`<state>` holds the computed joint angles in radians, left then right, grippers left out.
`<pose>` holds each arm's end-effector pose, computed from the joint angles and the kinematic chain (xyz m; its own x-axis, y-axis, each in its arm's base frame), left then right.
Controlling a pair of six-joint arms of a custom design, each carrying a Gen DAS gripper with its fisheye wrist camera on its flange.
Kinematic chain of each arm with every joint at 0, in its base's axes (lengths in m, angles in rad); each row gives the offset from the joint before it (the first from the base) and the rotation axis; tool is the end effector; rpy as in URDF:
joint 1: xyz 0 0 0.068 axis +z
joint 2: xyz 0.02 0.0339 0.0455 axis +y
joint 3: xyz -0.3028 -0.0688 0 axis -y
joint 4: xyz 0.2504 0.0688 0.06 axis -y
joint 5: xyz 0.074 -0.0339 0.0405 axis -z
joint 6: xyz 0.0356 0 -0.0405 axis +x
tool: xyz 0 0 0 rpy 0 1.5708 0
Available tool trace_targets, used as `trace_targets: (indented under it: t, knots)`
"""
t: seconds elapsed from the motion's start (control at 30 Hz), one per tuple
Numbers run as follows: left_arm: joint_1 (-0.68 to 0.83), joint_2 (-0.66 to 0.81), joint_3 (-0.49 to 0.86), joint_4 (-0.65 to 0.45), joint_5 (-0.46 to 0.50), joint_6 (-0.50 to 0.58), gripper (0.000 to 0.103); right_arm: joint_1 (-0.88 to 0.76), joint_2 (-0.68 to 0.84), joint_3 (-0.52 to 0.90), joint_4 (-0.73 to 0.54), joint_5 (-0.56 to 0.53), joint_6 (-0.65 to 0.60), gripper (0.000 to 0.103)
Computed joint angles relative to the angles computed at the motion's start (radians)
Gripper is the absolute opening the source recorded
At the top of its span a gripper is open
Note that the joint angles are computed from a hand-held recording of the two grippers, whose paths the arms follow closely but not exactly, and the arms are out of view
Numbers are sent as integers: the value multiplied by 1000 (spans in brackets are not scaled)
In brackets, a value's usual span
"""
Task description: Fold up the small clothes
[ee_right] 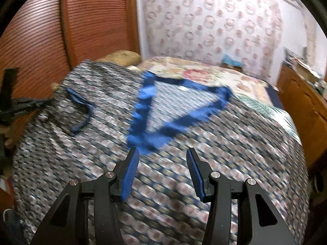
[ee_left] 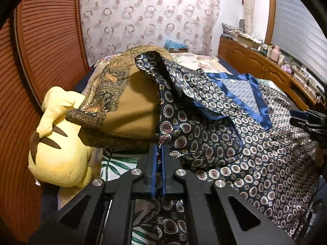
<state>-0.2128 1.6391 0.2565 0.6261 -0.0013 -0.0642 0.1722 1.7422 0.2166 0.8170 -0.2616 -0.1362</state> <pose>0.2211 -0.0477 0.1056 -0.6830 0.0819 -0.7258 0.1668 0.9849 -0.0458 0.2203 0.0477 0.0939 -0.5865 -0.2351 -0.7751 -0.4427 0.8944 0.0637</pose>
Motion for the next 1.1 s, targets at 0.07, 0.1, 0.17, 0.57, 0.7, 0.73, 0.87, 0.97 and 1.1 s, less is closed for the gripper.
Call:
trace_targets:
  t: [0.07,0.1,0.17,0.57,0.7,0.73,0.87,0.97,1.1]
  knots:
    - [1,-5,-14,16,9,2,3,51,-13,35,-34,-8,13,50]
    - [-6,-5,-21,24,5,-1,3,80,-15,57,-51,-10,20,50]
    - [-4,-7,-35,42,17,-2,3,143,-12,107,-83,-4,31,50]
    - [63,24,-79,133,102,7,3,394,265,554,-314,13,14,50]
    - [75,30,-80,137,115,15,3,433,344,682,-390,117,-2,50]
    - [79,33,-81,142,120,16,3,428,360,710,-402,130,10,50]
    - [82,39,-86,153,124,16,3,383,402,801,-430,207,63,50]
    - [83,42,-88,160,122,15,3,327,416,844,-447,249,128,50]
    - [79,39,-94,175,114,9,3,261,405,836,-441,206,145,50]
